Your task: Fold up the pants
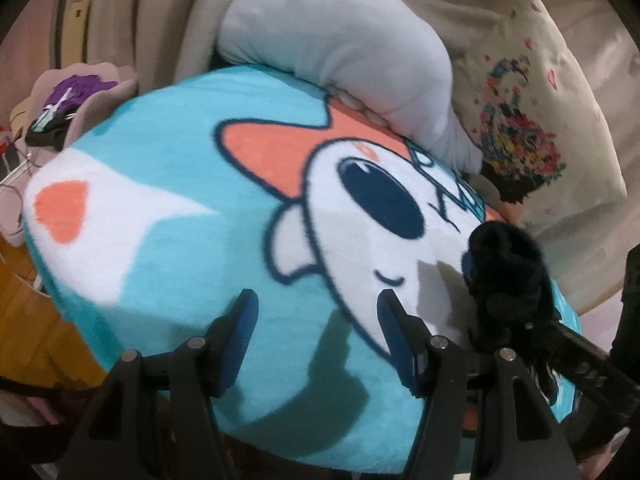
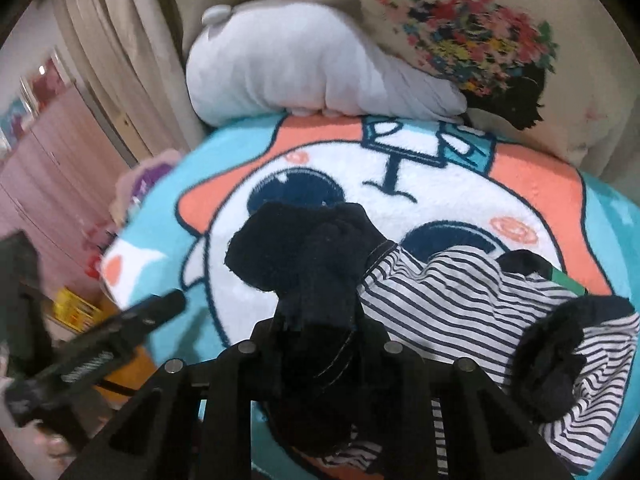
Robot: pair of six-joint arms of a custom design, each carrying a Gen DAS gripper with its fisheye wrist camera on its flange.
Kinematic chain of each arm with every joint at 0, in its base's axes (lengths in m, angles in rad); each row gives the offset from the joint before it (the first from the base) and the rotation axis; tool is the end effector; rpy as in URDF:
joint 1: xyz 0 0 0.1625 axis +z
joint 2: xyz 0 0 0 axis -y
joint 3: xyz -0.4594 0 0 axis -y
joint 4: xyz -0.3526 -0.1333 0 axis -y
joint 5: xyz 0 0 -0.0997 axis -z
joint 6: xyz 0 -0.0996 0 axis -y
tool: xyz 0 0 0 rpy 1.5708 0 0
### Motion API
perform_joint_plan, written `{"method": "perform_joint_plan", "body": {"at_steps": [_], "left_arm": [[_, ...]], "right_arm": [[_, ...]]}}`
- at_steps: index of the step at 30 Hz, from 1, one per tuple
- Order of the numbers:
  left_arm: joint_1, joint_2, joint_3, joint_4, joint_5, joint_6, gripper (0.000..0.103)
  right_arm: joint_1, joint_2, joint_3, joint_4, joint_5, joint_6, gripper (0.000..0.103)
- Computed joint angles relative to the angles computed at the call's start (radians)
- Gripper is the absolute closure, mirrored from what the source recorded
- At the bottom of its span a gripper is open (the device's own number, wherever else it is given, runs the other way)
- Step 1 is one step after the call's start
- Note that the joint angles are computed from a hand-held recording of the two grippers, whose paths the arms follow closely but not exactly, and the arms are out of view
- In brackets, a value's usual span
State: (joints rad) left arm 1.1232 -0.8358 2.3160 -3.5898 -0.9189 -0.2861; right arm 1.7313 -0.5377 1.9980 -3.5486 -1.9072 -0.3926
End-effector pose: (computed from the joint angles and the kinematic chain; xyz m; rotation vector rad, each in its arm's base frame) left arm -0.0271 -0.5041 0.1353 -0.0316 2.5667 -0.9686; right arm 0.1897 -0.5433 0.0150 0.6156 -2.6097 0.6516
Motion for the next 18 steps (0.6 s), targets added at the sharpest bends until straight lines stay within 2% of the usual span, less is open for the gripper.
{"method": "perform_joint_plan", "body": {"at_steps": [4,9,18], "left_arm": [[-0.011,0.003,-0.042,0.101,-0.029,-0.027,0.042],[-0.074,0.017,-0.022,0.079,0.036,-0.036,0.042],[-0.134,0.046,-0.058,0.175,0.047,-0.075,0.042]], "right_arm": [[-0.029,-0.041,0.04,-0.008,0.092,0.016,0.075],[-0.087,-0.111,0.118,-0.026,0.233,0.03,0.075],[-0.289,-0.253,0.265,-0.076,0.524,0.072,0.075]]}}
